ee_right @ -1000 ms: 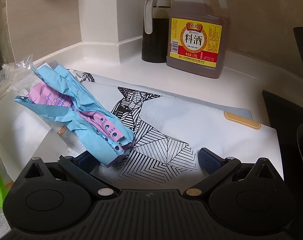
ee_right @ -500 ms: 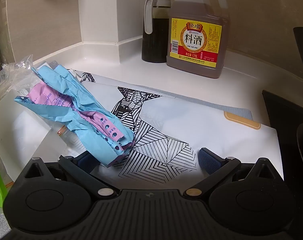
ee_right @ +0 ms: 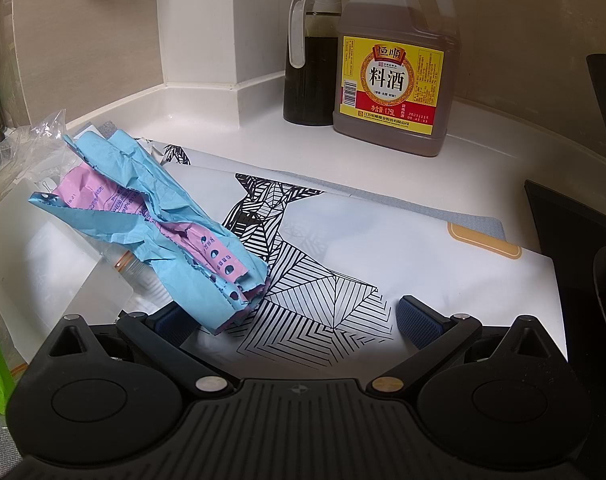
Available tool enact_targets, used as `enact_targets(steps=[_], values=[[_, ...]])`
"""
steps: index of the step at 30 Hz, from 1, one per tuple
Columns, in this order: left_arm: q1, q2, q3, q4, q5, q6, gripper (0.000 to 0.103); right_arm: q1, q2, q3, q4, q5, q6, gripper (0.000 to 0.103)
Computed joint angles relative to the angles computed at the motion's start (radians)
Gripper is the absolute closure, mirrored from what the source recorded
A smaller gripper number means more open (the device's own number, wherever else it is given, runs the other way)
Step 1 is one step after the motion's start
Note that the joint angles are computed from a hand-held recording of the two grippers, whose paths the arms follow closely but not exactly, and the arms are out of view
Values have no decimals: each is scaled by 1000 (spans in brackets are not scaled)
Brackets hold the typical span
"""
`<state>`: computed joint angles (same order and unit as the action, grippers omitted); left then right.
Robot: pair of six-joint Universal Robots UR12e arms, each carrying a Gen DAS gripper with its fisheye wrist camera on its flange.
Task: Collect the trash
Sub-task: 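Move both tools toward the trash pile on the grey mat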
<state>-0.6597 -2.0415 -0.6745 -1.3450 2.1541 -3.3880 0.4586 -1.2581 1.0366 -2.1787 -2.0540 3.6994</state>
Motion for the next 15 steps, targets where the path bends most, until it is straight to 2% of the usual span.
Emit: enact_targets(steps=[4, 10, 15], values=[[-1, -9, 13, -16, 2, -1, 0, 0, 0, 0, 0, -2, -1, 0], [4, -6, 1, 18, -15, -7, 0, 1, 0, 0, 0, -5, -3, 0], [7, -3, -3, 42, -66, -21, 0, 2, 1, 1, -2, -7, -3, 0]])
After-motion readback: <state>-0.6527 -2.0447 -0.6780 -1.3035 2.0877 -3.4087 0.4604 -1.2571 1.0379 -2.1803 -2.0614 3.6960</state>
